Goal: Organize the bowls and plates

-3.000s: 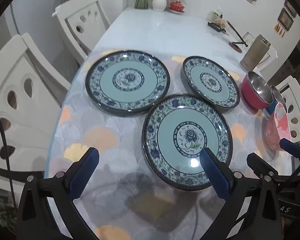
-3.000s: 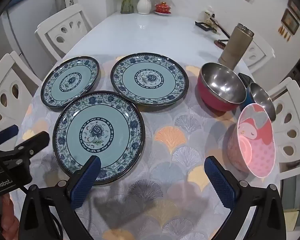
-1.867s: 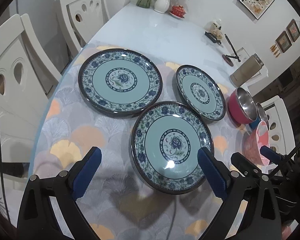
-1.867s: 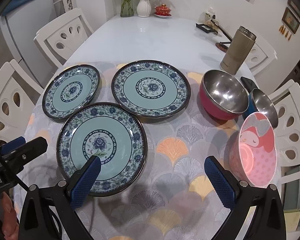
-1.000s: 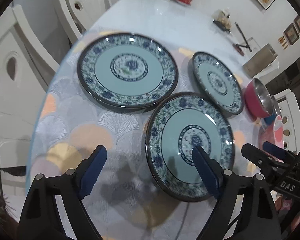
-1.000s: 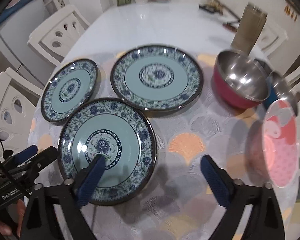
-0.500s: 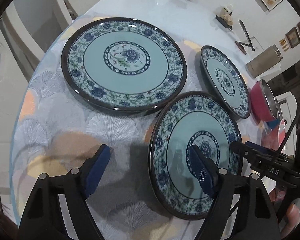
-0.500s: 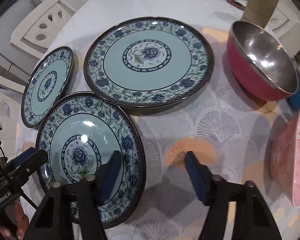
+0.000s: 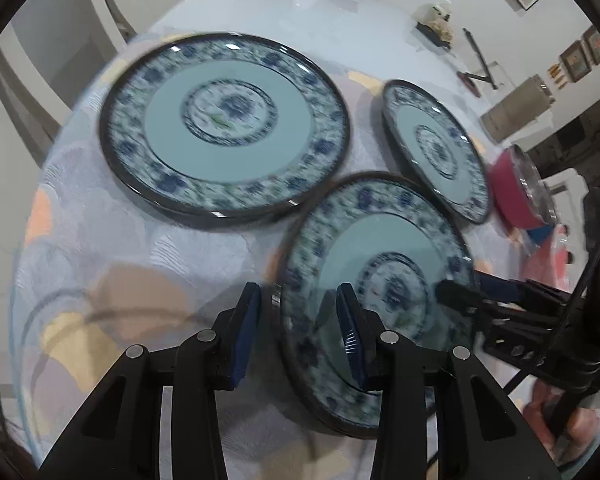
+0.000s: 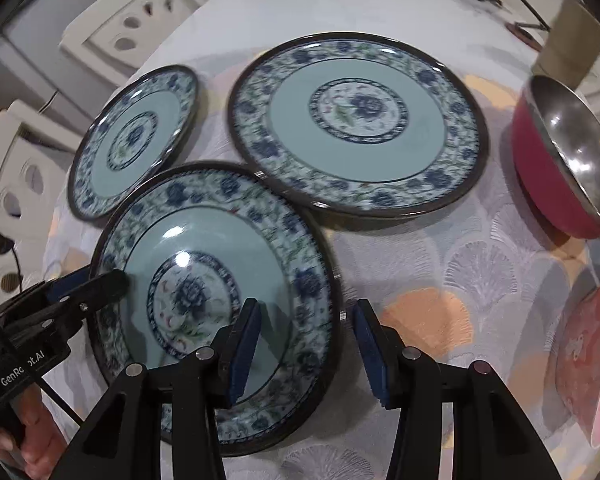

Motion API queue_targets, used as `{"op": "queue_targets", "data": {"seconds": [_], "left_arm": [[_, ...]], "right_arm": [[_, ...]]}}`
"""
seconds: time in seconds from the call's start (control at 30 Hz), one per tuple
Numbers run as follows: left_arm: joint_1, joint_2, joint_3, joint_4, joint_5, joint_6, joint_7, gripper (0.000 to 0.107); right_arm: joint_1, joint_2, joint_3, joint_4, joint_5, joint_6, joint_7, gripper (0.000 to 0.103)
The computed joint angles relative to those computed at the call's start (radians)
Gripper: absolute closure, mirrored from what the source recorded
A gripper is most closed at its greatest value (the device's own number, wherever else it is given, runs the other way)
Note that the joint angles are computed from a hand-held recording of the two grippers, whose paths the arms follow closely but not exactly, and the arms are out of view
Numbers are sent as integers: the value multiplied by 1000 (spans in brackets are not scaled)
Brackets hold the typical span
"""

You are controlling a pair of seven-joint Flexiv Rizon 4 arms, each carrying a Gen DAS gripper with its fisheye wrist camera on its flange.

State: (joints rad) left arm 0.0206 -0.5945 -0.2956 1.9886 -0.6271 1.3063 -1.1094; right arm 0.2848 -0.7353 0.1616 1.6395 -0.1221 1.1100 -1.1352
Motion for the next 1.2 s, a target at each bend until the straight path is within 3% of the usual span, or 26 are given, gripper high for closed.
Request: {"op": "queue_targets", "data": {"seconds": [0.13,0.27,0.43,0.53,0.67,0.9,1.2], "left_arm": [[-31,8,28,6,32,16,-27,72],[32,46,-57,60,-27,57,27,72],[42,122,-83,134,-52,126,60,72],[88,181,-149,197,-126,148,112,72],[124,273,-236,292,-310,185,216,72],[66,365,-207,376,-486,168,298,72],[-46,390,-87,430,-510,145,270,72]], "right_arm": [[21,10,-7,24,-14,27,10,56],[-5,35,28,47,23,27,-5,56],[64,130,-25,155,-43,73,49,56],[66,182,-25,195,-60,66,68,56],[70,241,-22,241,-80,70,91,56],[70,308,13,323,-79,70,101,55],[47,300,86,341,29,14,47,55]]}}
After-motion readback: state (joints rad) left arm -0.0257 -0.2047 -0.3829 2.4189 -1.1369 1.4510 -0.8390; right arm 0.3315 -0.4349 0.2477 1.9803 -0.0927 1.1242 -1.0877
